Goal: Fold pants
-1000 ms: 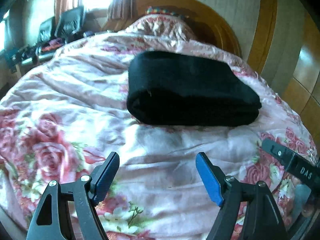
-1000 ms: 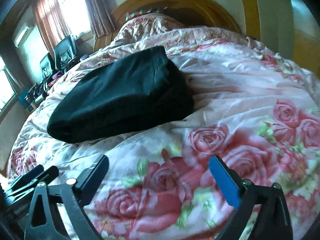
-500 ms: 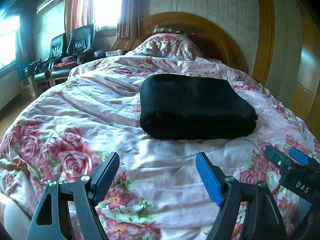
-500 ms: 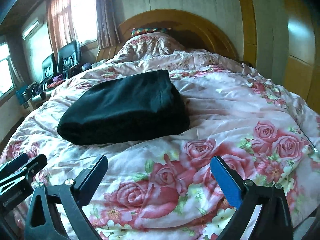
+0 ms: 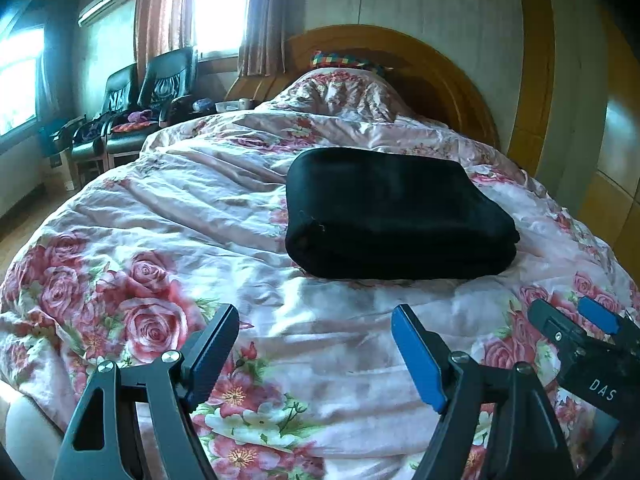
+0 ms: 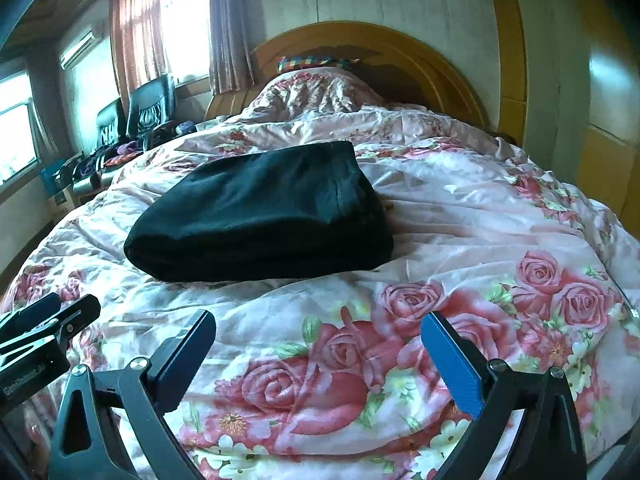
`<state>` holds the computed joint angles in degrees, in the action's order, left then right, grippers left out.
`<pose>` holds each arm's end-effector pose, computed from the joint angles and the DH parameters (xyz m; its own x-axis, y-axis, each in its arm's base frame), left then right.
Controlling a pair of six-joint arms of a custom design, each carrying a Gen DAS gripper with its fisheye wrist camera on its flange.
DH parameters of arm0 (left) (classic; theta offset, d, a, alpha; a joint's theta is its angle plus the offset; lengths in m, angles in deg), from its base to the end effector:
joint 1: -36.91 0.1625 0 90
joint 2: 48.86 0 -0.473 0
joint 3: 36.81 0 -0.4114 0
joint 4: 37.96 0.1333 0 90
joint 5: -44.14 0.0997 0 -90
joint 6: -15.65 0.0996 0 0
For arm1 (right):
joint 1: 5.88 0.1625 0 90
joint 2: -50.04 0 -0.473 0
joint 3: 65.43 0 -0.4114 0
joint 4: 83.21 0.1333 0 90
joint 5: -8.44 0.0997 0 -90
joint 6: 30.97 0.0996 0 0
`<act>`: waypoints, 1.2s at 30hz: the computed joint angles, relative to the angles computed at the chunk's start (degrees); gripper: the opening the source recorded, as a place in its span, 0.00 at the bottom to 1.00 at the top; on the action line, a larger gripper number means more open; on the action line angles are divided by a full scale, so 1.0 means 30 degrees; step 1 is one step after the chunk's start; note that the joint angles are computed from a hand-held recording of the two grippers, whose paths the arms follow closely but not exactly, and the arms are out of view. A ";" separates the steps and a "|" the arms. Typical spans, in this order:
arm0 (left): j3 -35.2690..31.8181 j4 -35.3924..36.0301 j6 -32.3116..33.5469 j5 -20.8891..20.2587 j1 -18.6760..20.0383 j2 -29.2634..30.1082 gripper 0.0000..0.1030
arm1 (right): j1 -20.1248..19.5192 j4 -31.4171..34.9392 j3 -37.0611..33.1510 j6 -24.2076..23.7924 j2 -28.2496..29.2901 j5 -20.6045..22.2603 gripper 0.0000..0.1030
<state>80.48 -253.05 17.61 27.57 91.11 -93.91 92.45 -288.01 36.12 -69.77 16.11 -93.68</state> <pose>-0.1318 -0.5738 0.1678 -0.6657 -0.4358 -0.6057 0.3762 0.5050 -0.7768 0.2109 -0.6647 0.0530 -0.7096 -0.4130 0.5708 -0.6969 0.5309 -0.4822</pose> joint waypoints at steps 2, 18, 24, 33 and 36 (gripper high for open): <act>-0.0064 -0.0248 0.0255 0.0086 -0.0034 0.0099 0.77 | -0.0028 0.0127 -0.0018 0.0082 -0.0032 0.0059 1.00; -0.0257 -0.0286 0.0363 0.0522 -0.0131 0.0344 0.77 | -0.0077 0.0362 0.0003 0.0151 -0.0066 0.0161 1.00; -0.0211 -0.0196 0.0269 0.0467 -0.0128 0.0313 0.77 | -0.0069 0.0538 -0.0038 0.0193 -0.0062 0.0096 1.00; -0.0212 0.0074 -0.0233 0.0820 -0.0121 0.0378 0.77 | -0.0079 0.0657 -0.0042 0.0303 -0.0090 0.0060 1.00; -0.0270 -0.0549 -0.0014 0.1123 -0.0169 0.0545 0.77 | -0.0078 0.0706 -0.0043 0.0353 -0.0092 0.0034 1.00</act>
<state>79.67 -254.70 17.57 30.94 90.60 -92.27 92.22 -285.90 35.99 -68.71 15.83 -93.58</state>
